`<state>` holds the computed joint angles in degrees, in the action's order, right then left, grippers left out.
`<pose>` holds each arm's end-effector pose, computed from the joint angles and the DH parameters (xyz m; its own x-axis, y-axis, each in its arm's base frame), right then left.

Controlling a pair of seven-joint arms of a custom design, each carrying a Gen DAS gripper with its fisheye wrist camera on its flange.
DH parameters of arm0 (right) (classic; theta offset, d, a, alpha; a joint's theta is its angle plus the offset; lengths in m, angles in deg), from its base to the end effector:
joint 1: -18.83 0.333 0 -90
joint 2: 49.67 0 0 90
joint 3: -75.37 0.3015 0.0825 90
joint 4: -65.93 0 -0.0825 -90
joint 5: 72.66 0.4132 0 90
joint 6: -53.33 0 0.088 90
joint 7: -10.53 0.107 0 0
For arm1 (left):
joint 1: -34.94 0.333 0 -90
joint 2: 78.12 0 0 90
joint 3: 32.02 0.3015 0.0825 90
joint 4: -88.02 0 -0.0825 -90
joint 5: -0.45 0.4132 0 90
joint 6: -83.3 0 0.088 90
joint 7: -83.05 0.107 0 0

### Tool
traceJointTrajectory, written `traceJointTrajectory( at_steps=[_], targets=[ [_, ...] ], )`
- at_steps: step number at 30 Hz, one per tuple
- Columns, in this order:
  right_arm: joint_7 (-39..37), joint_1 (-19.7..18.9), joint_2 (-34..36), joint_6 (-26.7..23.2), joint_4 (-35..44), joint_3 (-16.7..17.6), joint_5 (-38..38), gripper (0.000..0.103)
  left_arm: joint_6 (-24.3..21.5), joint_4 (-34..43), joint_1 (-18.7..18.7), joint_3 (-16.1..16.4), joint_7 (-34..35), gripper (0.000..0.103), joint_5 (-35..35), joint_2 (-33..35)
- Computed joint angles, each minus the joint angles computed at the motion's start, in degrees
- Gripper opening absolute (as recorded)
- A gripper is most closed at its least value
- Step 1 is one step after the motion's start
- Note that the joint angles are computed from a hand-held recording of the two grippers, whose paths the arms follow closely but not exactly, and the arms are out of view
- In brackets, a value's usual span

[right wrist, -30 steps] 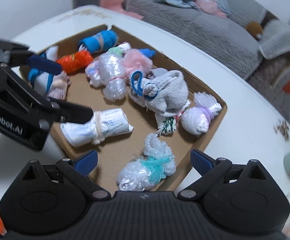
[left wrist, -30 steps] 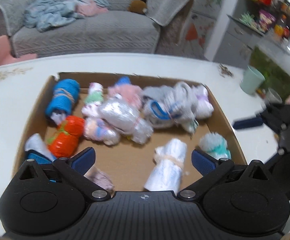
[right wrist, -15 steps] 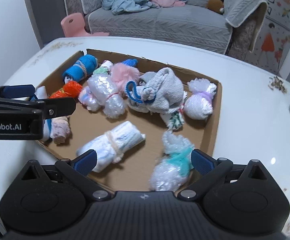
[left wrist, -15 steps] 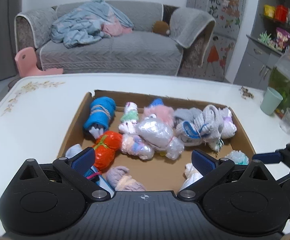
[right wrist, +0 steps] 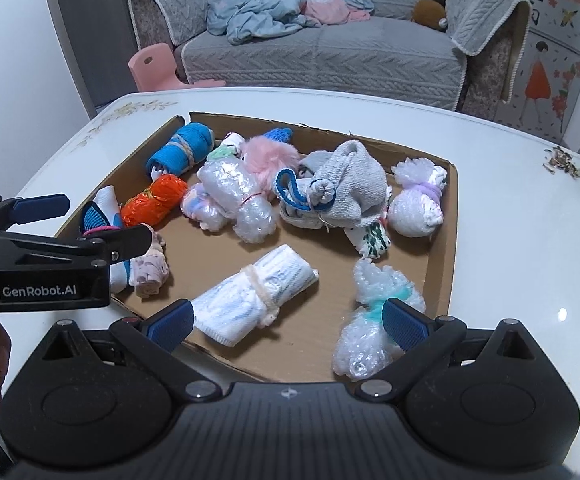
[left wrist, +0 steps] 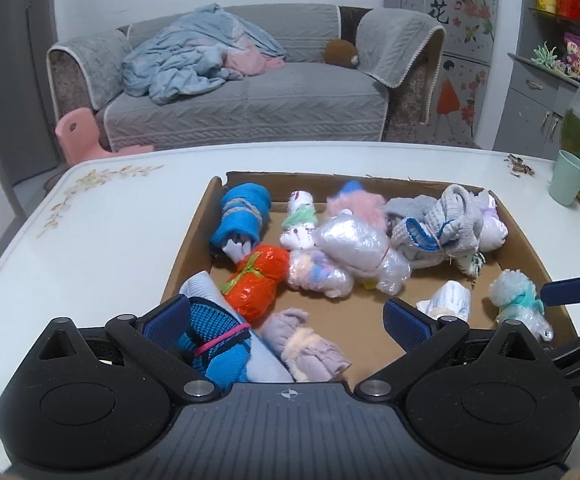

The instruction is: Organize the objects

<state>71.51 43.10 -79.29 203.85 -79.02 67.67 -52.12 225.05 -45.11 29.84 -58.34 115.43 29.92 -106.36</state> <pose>0.4491 0.1222 0.4928 0.5326 -0.8419 -0.0870 -0.6891 -0.3716 -0.6221 0.4116 -0.2798 0.5511 0.1344 -0.9906 -0.0265 -0.6656 -0.0705 -0.7429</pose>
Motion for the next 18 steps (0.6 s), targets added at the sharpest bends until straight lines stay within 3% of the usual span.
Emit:
traceJointTrajectory(
  at_steps=[4, 7, 8, 11, 14, 18],
  targets=[
    [-0.4, 0.2, -0.1, -0.2, 0.0, -0.1, 0.4, 0.1, 1.6, -0.9, -0.4, 0.6, 0.4, 0.1, -0.5, -0.9],
    [-0.6, 0.5, -0.3, -0.2, 0.0, -0.2, 0.8, 0.1, 10.2, -4.6, -1.5, 3.2, 1.7, 0.1, -3.7, -3.2],
    [-0.8, 0.6, -0.4, -0.3, -0.1, -0.2, 0.9, 0.1, 11.4, -5.0, -0.8, 2.8, 1.8, 0.1, -4.2, -3.8],
    [-1.2, 0.9, -0.6, -0.3, -0.2, -0.4, 1.3, 0.1, 4.5, -1.4, 3.7, -3.4, 3.6, 0.098, 1.0, -3.5],
    [-1.9, 1.3, -1.0, -0.3, -0.4, -0.5, 1.8, 0.1, 2.6, -0.6, 5.5, -6.5, 2.6, 0.1, 6.8, -4.3],
    [-2.4, 1.5, -1.4, -0.3, -0.6, -0.5, 2.0, 0.1, 2.3, -0.2, 4.8, -5.9, 0.9, 0.102, 7.8, -4.2]
  ],
)
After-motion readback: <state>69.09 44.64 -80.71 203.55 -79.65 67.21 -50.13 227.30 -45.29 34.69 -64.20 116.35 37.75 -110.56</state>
